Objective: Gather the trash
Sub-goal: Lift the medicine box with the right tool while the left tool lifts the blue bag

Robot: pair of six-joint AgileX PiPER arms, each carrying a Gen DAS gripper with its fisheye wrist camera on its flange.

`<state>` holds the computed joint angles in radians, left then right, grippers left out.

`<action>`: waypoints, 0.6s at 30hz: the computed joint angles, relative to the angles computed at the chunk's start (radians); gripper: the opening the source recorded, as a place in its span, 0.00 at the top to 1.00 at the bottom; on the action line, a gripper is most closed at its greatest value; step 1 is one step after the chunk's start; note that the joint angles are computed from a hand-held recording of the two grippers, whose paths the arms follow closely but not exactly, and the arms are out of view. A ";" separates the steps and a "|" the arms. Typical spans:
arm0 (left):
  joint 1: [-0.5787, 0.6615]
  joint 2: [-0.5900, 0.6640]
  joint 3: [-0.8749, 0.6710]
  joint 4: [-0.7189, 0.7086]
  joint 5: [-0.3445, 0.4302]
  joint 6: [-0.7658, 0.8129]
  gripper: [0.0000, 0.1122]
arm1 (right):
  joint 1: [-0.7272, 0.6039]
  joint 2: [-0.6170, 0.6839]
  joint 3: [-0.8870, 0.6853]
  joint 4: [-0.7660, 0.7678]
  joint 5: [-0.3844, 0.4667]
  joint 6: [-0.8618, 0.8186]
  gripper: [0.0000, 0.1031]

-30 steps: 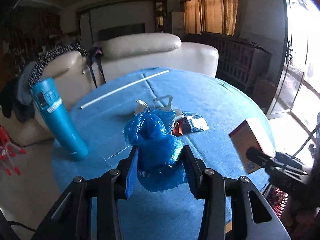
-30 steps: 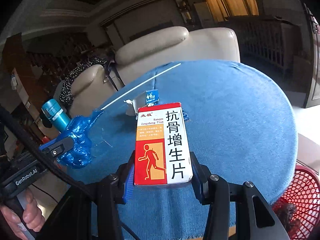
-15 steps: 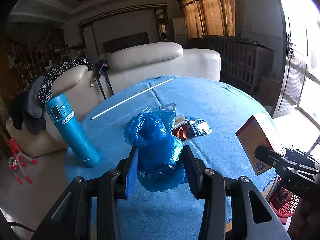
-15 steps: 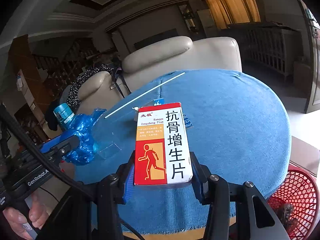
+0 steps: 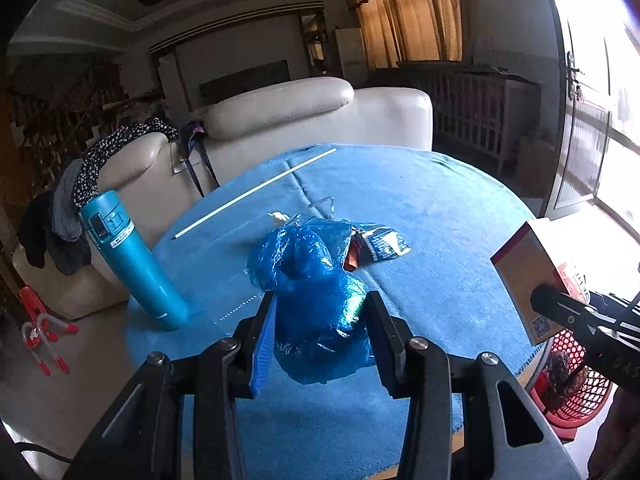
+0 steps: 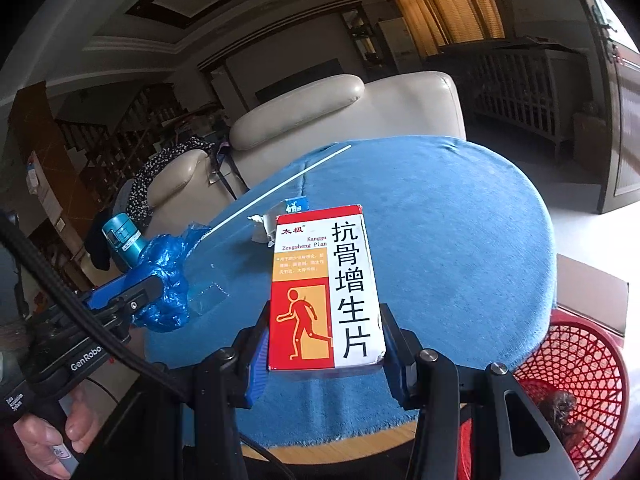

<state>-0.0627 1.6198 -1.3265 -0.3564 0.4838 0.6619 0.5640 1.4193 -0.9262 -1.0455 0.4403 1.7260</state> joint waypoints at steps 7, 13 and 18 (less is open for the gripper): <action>-0.049 -0.017 0.018 0.051 -0.020 -0.030 0.60 | -0.008 -0.042 0.043 -0.017 -0.005 0.031 0.51; -0.076 -0.010 0.014 0.090 -0.020 -0.059 0.60 | -0.034 -0.080 0.089 -0.015 -0.022 0.042 0.51; -0.093 -0.010 0.015 0.111 -0.012 -0.077 0.59 | -0.054 -0.100 0.119 0.002 -0.041 0.040 0.51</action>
<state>-0.1555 1.6094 -1.3119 -0.2455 0.4719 0.5852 0.5101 1.3191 -0.8070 -1.0435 0.3994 1.7655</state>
